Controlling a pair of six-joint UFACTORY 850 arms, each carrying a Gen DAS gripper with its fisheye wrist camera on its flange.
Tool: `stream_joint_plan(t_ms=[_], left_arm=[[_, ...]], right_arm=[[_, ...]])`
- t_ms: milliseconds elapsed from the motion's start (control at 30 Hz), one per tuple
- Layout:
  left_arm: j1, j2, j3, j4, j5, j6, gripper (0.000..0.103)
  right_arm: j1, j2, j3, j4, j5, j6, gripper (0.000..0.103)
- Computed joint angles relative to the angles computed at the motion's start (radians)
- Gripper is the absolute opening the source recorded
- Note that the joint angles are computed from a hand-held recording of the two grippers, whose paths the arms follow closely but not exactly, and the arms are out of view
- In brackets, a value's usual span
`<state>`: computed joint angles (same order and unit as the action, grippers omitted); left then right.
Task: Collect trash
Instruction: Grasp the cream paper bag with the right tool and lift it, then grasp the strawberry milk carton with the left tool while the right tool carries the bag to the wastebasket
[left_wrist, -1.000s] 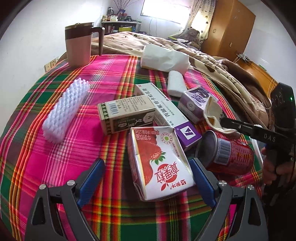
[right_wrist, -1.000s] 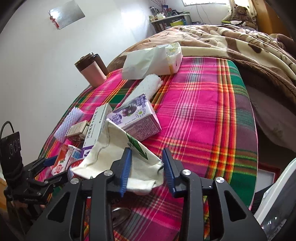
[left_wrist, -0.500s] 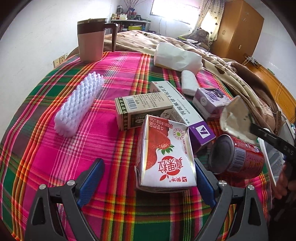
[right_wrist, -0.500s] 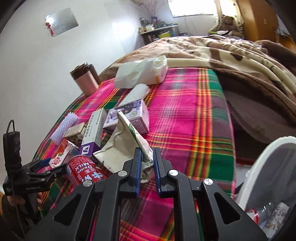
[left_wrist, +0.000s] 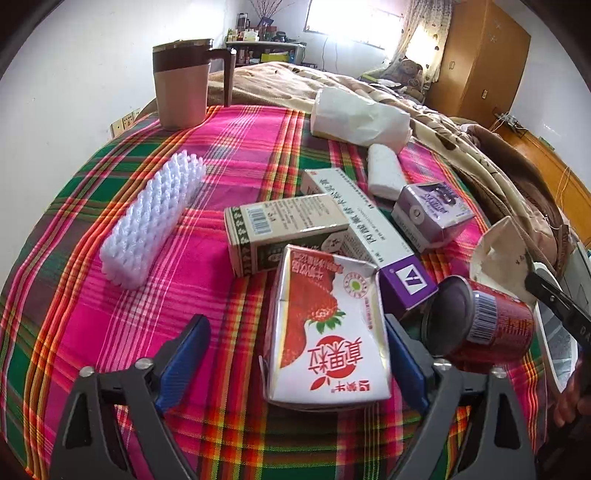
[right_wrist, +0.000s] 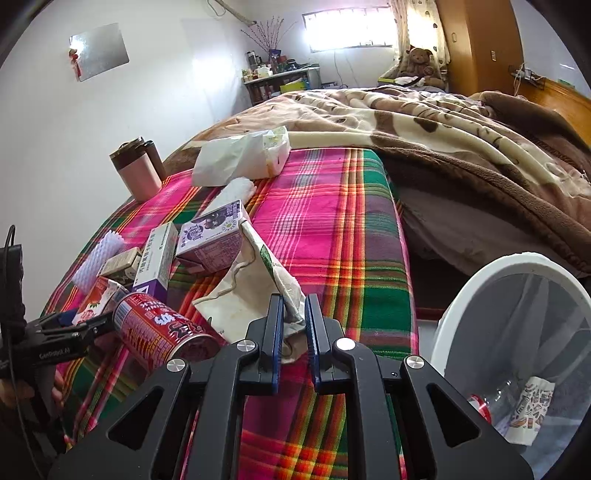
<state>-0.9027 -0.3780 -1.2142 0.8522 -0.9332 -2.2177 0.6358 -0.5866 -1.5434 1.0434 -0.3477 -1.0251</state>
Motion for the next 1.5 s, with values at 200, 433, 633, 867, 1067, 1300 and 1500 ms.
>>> stream_joint_plan(t_ms=[200, 433, 633, 867, 1067, 1300, 1500], left_arm=[[-0.009, 0.010, 0.007, 0.034, 0.008, -0.020, 0.060], [-0.034, 0.014, 0.000, 0.062, -0.034, -0.043, 0.060], [-0.063, 0.014, -0.030, 0.098, -0.095, -0.037, 0.060], [-0.098, 0.000, -0.095, 0.157, -0.155, -0.005, 0.060], [-0.113, -0.031, -0.161, 0.208, -0.159, 0.037, 0.060], [-0.115, -0.083, -0.250, 0.252, -0.137, 0.100, 0.060], [-0.109, -0.136, -0.333, 0.284, -0.098, 0.159, 0.060]], right_arm=[[-0.003, 0.026, 0.036, 0.090, 0.016, -0.065, 0.012], [-0.001, 0.063, 0.087, 0.232, 0.046, -0.184, 0.012], [-0.003, 0.097, 0.125, 0.364, 0.057, -0.300, 0.012], [-0.008, 0.155, 0.183, 0.600, 0.080, -0.517, 0.012], [-0.026, 0.198, 0.228, 0.775, 0.097, -0.665, 0.012], [-0.050, 0.241, 0.279, 1.000, 0.124, -0.857, 0.012], [-0.072, 0.273, 0.314, 1.213, 0.150, -1.041, 0.012]])
